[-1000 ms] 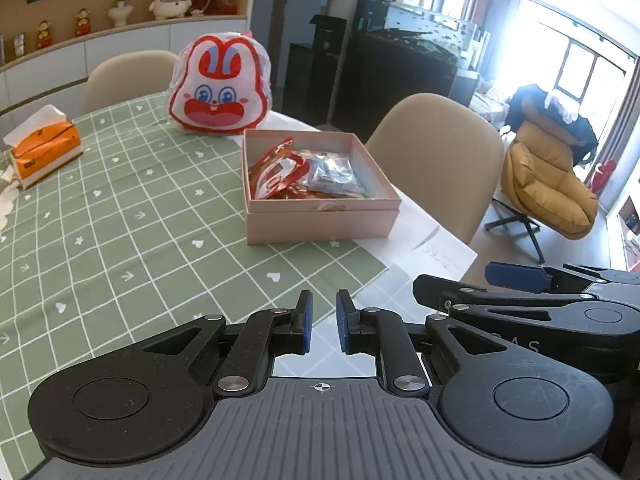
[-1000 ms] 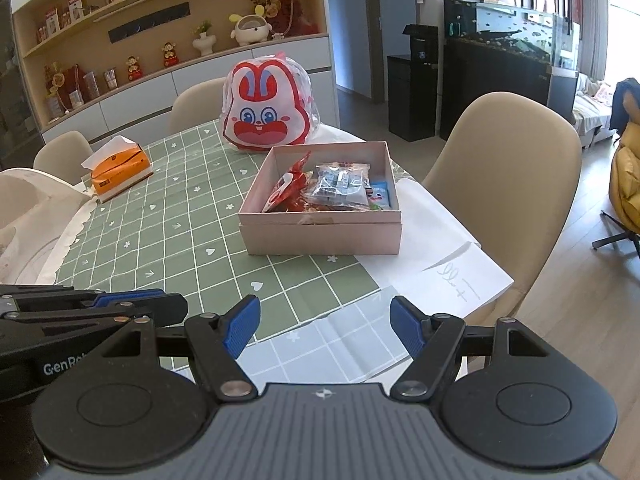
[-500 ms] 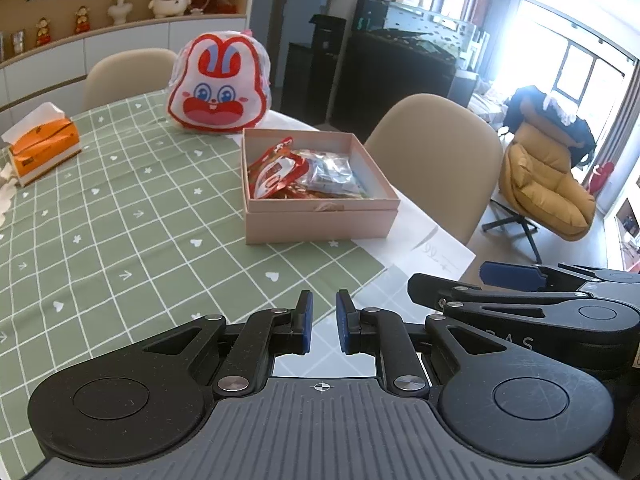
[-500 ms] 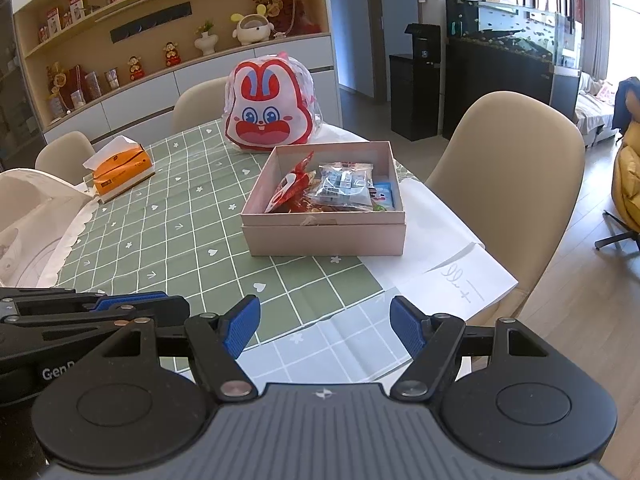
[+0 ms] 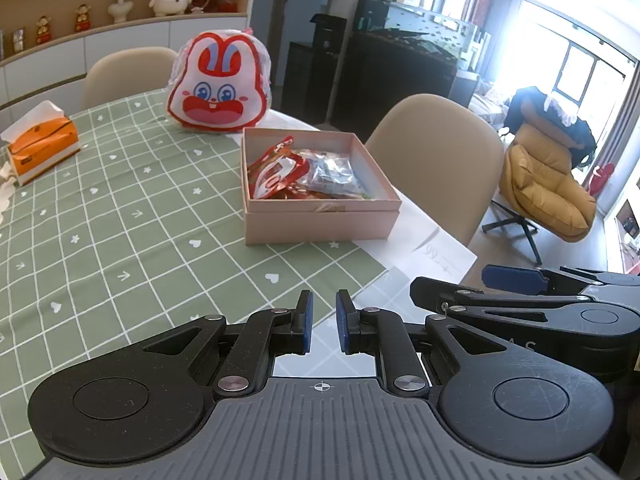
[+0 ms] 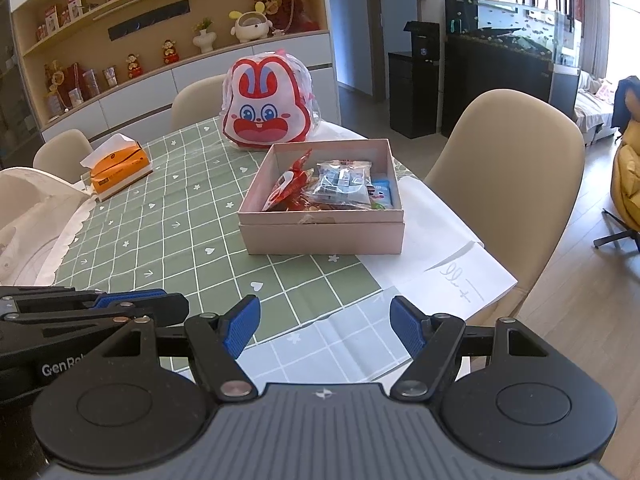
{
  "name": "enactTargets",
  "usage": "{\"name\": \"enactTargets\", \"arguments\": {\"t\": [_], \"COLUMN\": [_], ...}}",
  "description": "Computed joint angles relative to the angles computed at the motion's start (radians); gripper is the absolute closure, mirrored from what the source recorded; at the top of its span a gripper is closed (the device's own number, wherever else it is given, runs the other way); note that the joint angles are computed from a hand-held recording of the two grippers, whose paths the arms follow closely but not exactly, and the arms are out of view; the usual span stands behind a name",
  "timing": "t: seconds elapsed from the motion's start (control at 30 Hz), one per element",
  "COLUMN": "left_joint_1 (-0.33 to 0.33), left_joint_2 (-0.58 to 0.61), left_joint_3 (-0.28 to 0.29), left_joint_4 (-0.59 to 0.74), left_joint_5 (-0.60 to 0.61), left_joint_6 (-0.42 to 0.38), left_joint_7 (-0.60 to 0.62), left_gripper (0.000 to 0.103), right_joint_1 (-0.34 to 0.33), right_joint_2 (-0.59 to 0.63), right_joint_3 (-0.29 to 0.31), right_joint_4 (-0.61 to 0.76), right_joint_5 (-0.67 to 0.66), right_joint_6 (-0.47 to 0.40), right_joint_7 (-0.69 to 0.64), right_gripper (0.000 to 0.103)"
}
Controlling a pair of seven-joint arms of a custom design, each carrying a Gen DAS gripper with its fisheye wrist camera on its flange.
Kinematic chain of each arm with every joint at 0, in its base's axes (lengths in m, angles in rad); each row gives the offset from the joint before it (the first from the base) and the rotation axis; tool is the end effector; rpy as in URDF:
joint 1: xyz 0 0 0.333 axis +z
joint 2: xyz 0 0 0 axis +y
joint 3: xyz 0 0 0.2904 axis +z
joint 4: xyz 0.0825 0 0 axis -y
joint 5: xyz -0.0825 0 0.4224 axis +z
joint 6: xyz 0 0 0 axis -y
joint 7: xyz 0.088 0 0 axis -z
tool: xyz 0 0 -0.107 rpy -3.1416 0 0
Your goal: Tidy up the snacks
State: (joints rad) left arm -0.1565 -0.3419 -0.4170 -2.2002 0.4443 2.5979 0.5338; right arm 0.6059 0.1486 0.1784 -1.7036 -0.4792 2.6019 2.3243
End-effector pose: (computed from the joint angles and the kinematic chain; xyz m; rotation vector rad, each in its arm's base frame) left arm 0.4494 -0.3224 0.5538 -1.8925 1.6548 -0.9129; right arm 0.4864 0.4887 0.5511 -1.9306 1.3718 -0.4716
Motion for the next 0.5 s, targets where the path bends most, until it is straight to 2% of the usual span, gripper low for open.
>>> {"name": "enactTargets", "arguments": {"t": [0.43, 0.5], "left_joint_1": [0.012, -0.001], "left_joint_2": [0.023, 0.030], "left_joint_3": [-0.007, 0.014], "left_joint_4": [0.017, 0.016], "left_joint_5": [0.045, 0.016], "left_joint_6": [-0.009, -0.009], "left_joint_7": [-0.028, -0.011], "left_gripper": [0.086, 0.086], "right_joint_1": [0.002, 0.004], "right_joint_2": [0.017, 0.041], "right_joint_3": [-0.005, -0.008], "right_joint_4": [0.014, 0.034], "right_joint_5": [-0.008, -0.012], "right_joint_6": [-0.013, -0.027], "right_joint_7": [0.020, 0.022], "right_gripper": [0.031, 0.031]}}
